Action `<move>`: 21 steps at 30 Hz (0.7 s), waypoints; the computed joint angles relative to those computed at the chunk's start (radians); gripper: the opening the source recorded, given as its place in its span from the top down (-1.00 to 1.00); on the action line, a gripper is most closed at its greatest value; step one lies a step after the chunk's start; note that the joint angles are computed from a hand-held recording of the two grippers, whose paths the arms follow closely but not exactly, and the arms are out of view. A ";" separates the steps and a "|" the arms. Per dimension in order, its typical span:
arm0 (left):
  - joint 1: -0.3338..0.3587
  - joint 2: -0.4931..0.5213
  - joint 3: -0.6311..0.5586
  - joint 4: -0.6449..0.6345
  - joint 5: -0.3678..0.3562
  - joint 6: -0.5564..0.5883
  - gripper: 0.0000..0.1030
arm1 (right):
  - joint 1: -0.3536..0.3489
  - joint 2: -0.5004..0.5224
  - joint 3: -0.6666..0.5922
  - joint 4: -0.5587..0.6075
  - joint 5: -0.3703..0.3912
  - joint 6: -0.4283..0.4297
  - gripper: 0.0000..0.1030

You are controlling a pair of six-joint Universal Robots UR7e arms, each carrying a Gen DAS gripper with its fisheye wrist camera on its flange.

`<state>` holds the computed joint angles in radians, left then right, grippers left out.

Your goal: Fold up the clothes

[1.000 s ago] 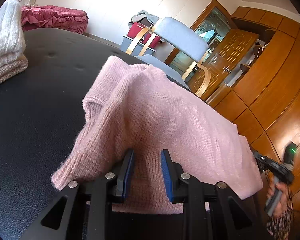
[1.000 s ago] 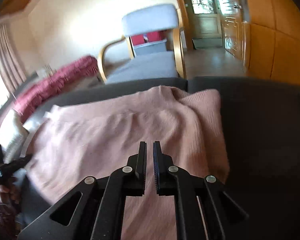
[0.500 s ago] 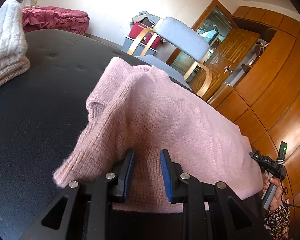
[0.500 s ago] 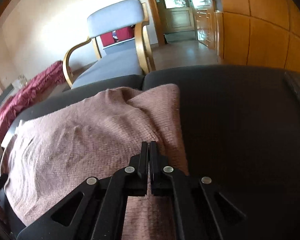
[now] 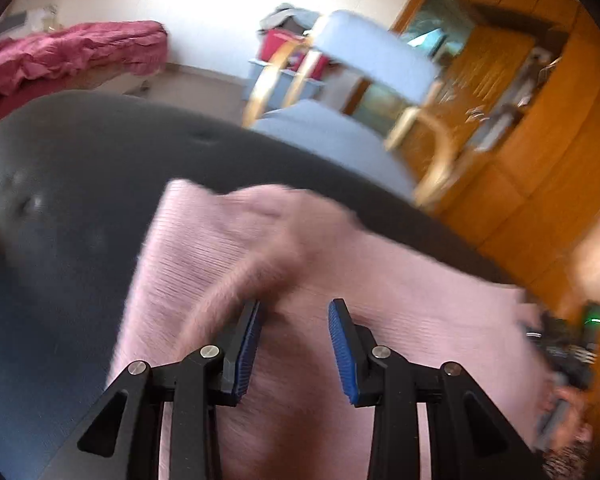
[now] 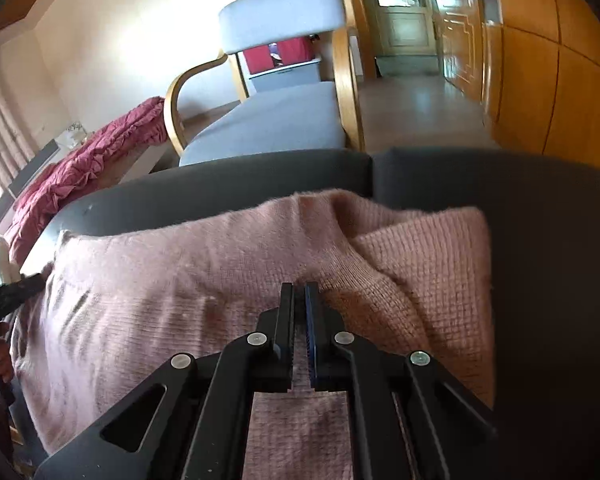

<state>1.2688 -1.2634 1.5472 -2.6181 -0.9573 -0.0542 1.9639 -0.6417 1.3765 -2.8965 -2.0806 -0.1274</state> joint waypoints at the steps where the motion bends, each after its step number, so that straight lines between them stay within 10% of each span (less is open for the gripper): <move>1: 0.011 -0.001 0.016 -0.056 -0.008 0.009 0.44 | -0.006 -0.005 0.011 -0.020 0.003 0.015 0.90; 7: 0.065 -0.037 0.056 -0.146 -0.137 -0.064 0.55 | -0.033 -0.041 0.078 -0.099 0.004 0.162 0.99; 12: 0.067 -0.045 0.068 -0.150 -0.150 -0.064 0.54 | 0.025 -0.012 0.047 -0.107 -0.089 0.054 0.89; 17: 0.069 -0.046 0.068 -0.147 -0.154 -0.065 0.53 | 0.063 0.001 0.049 -0.120 -0.006 -0.106 0.83; 21: 0.070 -0.043 0.067 -0.152 -0.161 -0.068 0.53 | 0.041 0.037 -0.008 -0.020 -0.074 -0.066 0.83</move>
<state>1.3386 -1.3066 1.6140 -2.7704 -1.1180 -0.1223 2.0051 -0.6048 1.3684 -2.9164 -2.1548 -0.1933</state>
